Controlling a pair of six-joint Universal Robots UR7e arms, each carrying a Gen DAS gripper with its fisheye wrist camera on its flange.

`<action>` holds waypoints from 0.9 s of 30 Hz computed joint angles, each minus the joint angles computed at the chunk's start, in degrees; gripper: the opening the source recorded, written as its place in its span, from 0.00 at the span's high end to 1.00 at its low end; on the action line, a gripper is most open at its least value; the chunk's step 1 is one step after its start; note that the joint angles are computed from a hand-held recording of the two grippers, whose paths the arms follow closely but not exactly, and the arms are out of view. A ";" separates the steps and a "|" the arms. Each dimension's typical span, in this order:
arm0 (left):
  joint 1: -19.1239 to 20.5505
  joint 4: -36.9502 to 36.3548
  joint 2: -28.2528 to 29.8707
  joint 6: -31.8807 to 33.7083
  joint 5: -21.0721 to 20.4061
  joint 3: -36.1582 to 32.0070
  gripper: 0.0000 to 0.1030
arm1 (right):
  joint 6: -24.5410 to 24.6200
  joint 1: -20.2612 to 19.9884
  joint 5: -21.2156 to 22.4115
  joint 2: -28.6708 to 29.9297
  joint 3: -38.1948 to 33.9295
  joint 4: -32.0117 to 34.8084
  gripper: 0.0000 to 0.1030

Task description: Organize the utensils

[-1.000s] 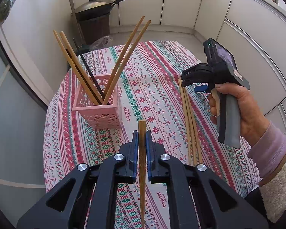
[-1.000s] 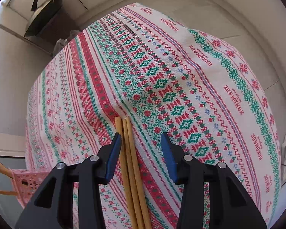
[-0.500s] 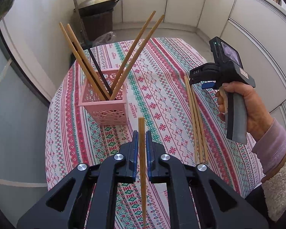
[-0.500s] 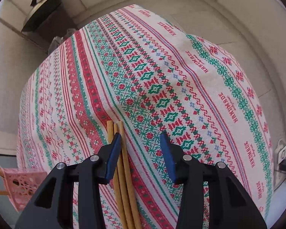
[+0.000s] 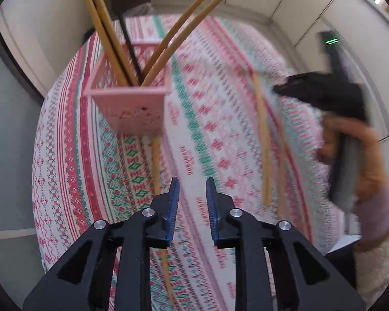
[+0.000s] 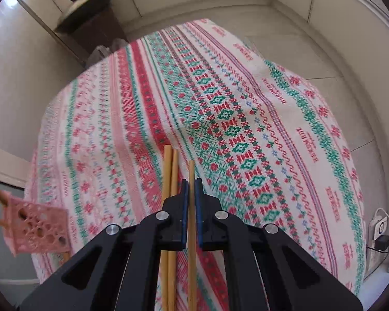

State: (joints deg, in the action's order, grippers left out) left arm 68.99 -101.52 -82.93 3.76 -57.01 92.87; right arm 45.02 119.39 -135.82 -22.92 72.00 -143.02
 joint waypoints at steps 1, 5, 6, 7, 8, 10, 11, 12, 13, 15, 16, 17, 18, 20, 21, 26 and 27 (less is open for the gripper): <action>0.16 -0.81 0.70 -0.07 2.59 0.46 0.80 | -0.55 0.54 0.08 -0.62 0.78 -0.80 0.95; 1.55 -1.52 3.59 -2.26 6.30 0.19 0.73 | -3.61 3.08 0.15 -4.03 5.18 -5.13 0.95; 1.77 -2.13 4.14 -2.78 7.50 0.50 0.72 | -4.17 3.52 0.23 -4.68 5.96 -5.48 0.95; 2.06 -2.63 4.63 -3.43 8.38 0.79 0.72 | -4.54 3.81 0.43 -5.04 6.28 -5.55 0.95; 2.51 -3.15 5.26 -4.50 9.11 0.99 0.72 | -4.66 4.05 0.80 -5.73 7.19 -5.97 0.95; 3.32 -5.09 6.20 -5.06 9.69 1.55 0.72 | -5.14 4.29 1.42 -6.81 8.68 -7.48 0.95; 3.16 -8.67 5.92 -3.35 10.30 2.97 0.72 | -5.77 4.24 1.49 -7.04 8.86 -7.97 0.95; 3.06 -10.30 5.94 -2.48 10.68 3.70 0.72 | -6.08 4.38 1.56 -7.16 9.11 -8.43 0.95; 2.95 -12.22 5.74 -1.51 10.89 4.58 0.72 | -6.30 4.48 1.73 -7.27 9.30 -8.87 0.95; 2.85 -13.66 5.45 -0.52 10.78 5.39 0.82 | -6.68 4.73 2.47 -7.90 9.98 -9.78 0.95; 2.81 -13.55 5.30 -0.36 10.44 5.49 0.93 | -6.89 4.88 2.80 -8.27 10.45 -10.42 0.95; 2.78 -13.07 4.76 -0.45 10.31 5.85 0.93 | -7.04 5.05 3.00 -8.44 10.62 -10.79 0.95; 2.72 -12.76 4.29 -0.32 10.04 6.10 0.94 | -7.32 5.23 3.15 -8.49 10.65 -11.19 0.95; 2.65 -10.68 2.93 -1.13 8.83 6.25 0.94 | -7.77 5.88 3.42 -8.73 10.74 -11.84 0.95; 2.53 -9.63 2.06 -1.65 7.87 6.34 0.94 | -8.08 6.30 3.65 -8.89 10.79 -12.27 0.95; -0.36 -10.69 -4.98 -0.91 3.31 7.93 0.94 | -10.86 8.72 4.42 -9.70 11.09 -15.58 0.95; -1.01 -11.41 -6.74 -1.24 1.89 8.21 0.94 | -11.33 9.12 4.57 -9.84 11.16 -16.07 0.95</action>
State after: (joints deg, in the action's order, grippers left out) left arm 67.98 -112.93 -89.67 2.52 -55.12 101.09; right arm 33.69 128.51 -131.26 -32.75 83.16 -159.09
